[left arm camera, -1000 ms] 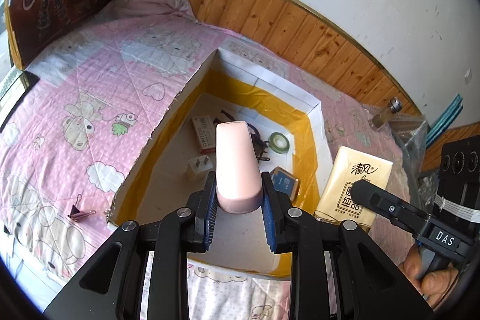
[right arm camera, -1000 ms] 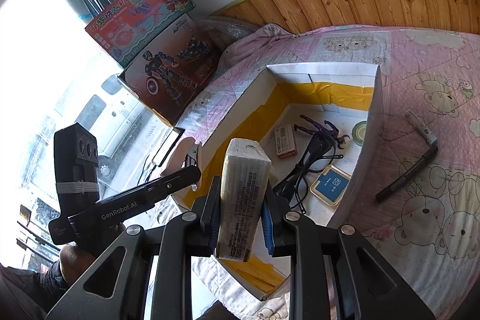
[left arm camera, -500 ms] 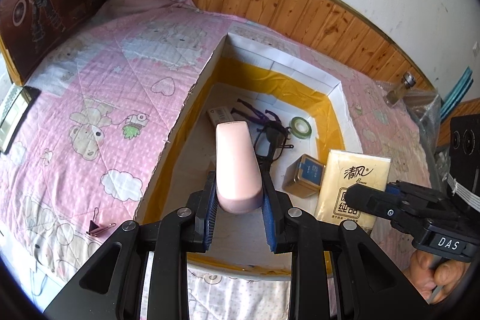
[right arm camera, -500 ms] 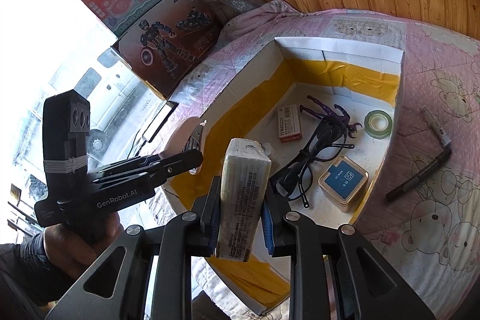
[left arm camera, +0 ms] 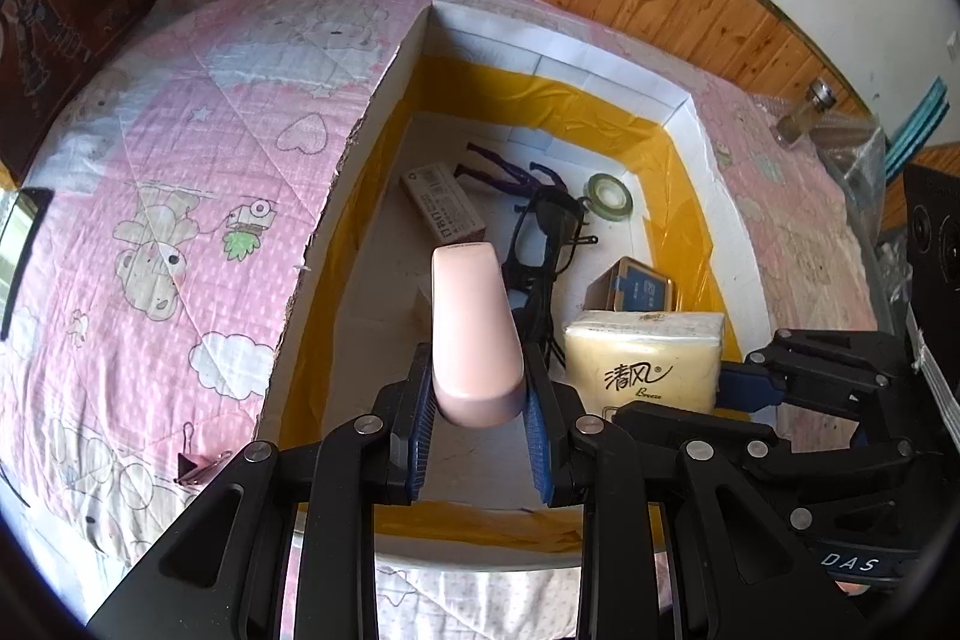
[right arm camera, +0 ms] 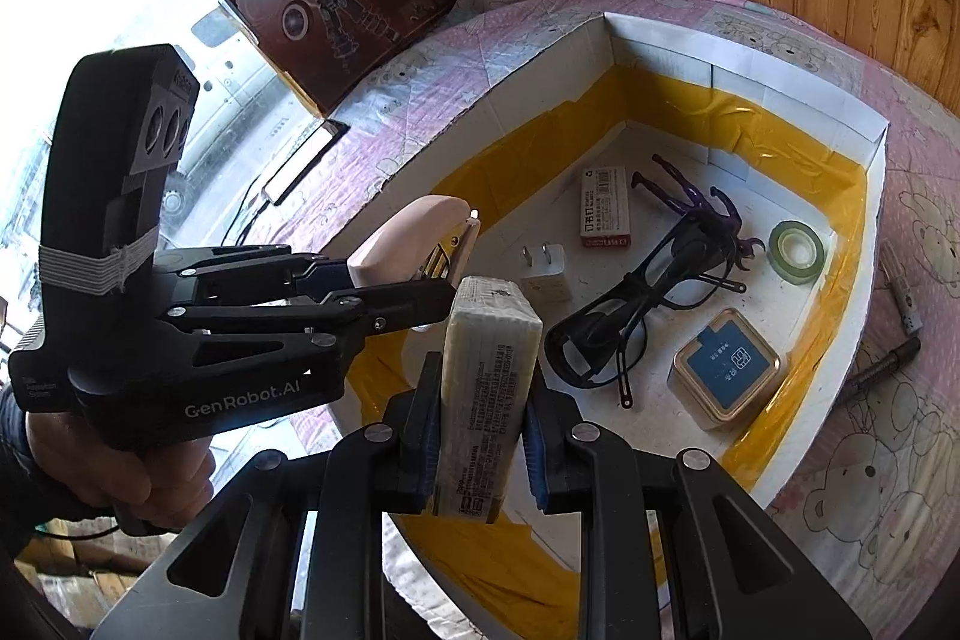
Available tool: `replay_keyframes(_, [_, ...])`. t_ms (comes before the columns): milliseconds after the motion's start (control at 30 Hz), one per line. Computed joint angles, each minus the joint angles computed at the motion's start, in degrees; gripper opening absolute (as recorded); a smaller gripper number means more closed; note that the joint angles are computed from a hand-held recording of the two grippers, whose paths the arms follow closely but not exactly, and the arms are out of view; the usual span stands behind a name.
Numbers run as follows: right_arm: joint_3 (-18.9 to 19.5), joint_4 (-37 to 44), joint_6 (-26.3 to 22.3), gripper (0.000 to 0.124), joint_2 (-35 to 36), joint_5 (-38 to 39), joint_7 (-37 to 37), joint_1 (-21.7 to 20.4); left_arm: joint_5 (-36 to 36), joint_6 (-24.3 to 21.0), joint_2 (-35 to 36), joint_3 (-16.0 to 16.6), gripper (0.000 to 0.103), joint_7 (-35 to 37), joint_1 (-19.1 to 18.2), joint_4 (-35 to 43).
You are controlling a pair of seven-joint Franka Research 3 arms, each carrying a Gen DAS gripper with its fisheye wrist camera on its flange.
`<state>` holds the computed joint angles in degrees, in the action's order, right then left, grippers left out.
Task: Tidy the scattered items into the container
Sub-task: 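Carry the tissue pack and pink stapler with both grippers over the box, then lower both grippers into the box and open them to drop tissue pack and stapler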
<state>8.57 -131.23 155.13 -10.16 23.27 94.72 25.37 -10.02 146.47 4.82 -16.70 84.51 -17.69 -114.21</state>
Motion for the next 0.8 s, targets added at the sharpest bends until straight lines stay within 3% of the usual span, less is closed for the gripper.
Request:
replay_keyframes(467, [0.2, 8.1, -11.3, 0.025, 5.7, -8.2, 0.5, -1.0, 4.8, -8.6, 3.5, -0.2, 0.027, 0.3, -0.1, 4.2])
replay_keyframes(800, [-0.2, 10.0, -17.8, 0.025, 7.2, -10.7, -0.7, -1.3, 6.6, -11.5, 5.2, -0.3, 0.027, 0.8, -0.1, 6.1])
